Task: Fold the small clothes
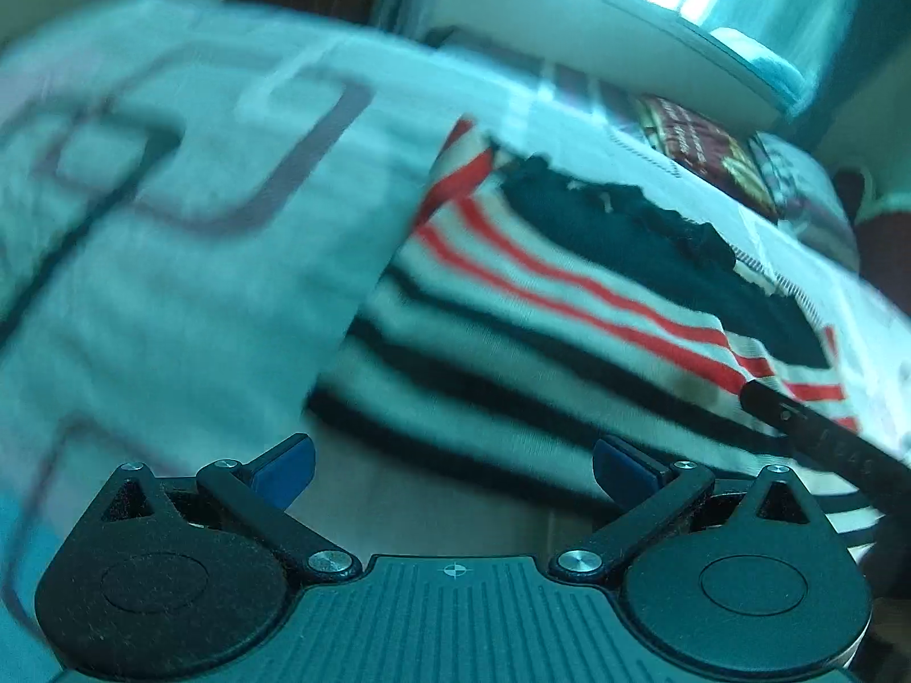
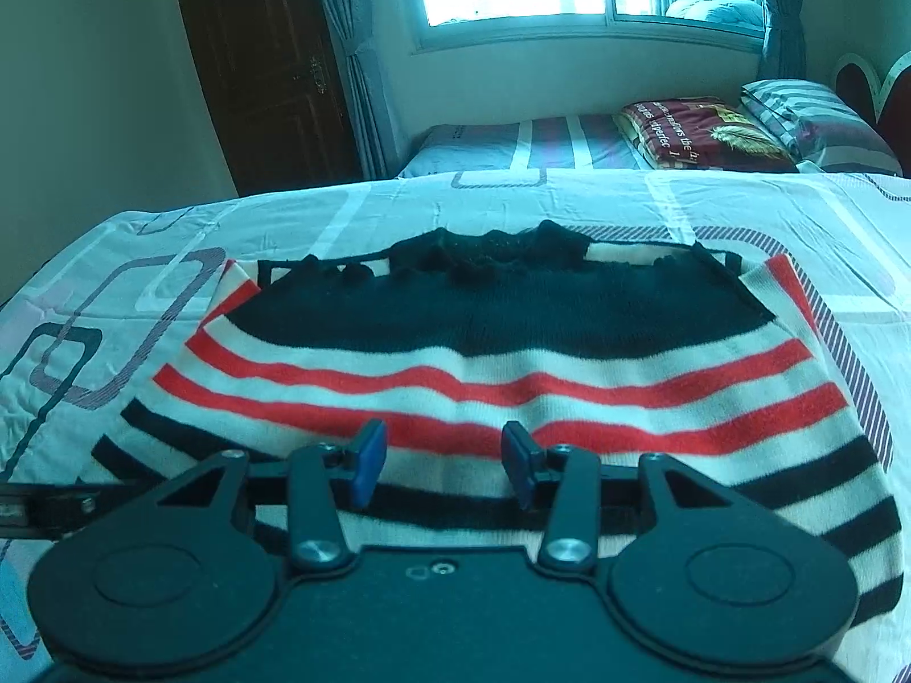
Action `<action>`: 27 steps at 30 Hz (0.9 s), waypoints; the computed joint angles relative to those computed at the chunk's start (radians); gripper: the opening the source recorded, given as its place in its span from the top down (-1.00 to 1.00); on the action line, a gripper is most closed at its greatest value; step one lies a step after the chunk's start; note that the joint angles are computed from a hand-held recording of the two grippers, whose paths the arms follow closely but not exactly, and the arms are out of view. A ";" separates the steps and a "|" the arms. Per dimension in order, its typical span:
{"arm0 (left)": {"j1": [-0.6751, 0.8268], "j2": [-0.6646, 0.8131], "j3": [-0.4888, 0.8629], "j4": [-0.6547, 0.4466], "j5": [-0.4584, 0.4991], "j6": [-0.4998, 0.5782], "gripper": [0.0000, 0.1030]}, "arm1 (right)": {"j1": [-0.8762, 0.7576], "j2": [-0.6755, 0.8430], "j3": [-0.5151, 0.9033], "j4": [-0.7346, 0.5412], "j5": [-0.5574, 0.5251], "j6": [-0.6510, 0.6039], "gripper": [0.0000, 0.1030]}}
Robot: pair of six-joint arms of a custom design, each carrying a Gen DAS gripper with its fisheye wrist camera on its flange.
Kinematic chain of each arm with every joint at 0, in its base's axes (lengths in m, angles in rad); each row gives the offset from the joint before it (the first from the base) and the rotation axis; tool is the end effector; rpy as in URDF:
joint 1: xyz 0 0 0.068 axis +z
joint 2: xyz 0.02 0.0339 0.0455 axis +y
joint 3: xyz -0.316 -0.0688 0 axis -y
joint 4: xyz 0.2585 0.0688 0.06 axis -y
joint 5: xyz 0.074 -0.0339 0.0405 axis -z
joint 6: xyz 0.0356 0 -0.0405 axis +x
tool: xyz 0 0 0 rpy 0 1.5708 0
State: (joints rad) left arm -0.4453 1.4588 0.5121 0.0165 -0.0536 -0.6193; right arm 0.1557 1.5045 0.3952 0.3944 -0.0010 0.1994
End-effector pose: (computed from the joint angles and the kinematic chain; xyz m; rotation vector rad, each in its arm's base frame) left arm 0.2264 -0.1059 0.1650 -0.2431 2.5272 -0.3688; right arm 0.2476 0.0389 0.1522 0.0496 2.2921 0.1858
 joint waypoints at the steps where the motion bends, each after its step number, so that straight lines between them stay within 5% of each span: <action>1: 0.018 -0.001 -0.030 0.037 0.037 -0.026 -0.99 | 0.002 0.000 -0.004 0.002 0.003 0.002 0.14; 5: 0.049 0.046 -0.111 0.229 0.092 -0.078 -0.95 | 0.011 -0.008 -0.013 0.008 0.009 0.003 0.14; 7: 0.070 0.086 -0.122 0.317 0.134 -0.087 -0.72 | 0.016 -0.006 -0.016 0.017 0.020 0.005 0.14; 15: 0.090 0.254 -0.095 0.575 0.147 -0.175 -0.71 | 0.015 0.033 -0.008 0.061 0.034 0.004 0.14; 23: 0.097 0.321 -0.040 0.607 0.124 -0.214 0.12 | -0.006 0.075 0.028 0.086 0.075 -0.034 0.15; 27: 0.092 0.304 -0.042 0.605 0.116 -0.199 0.30 | 0.010 0.126 0.046 0.052 0.130 -0.078 0.15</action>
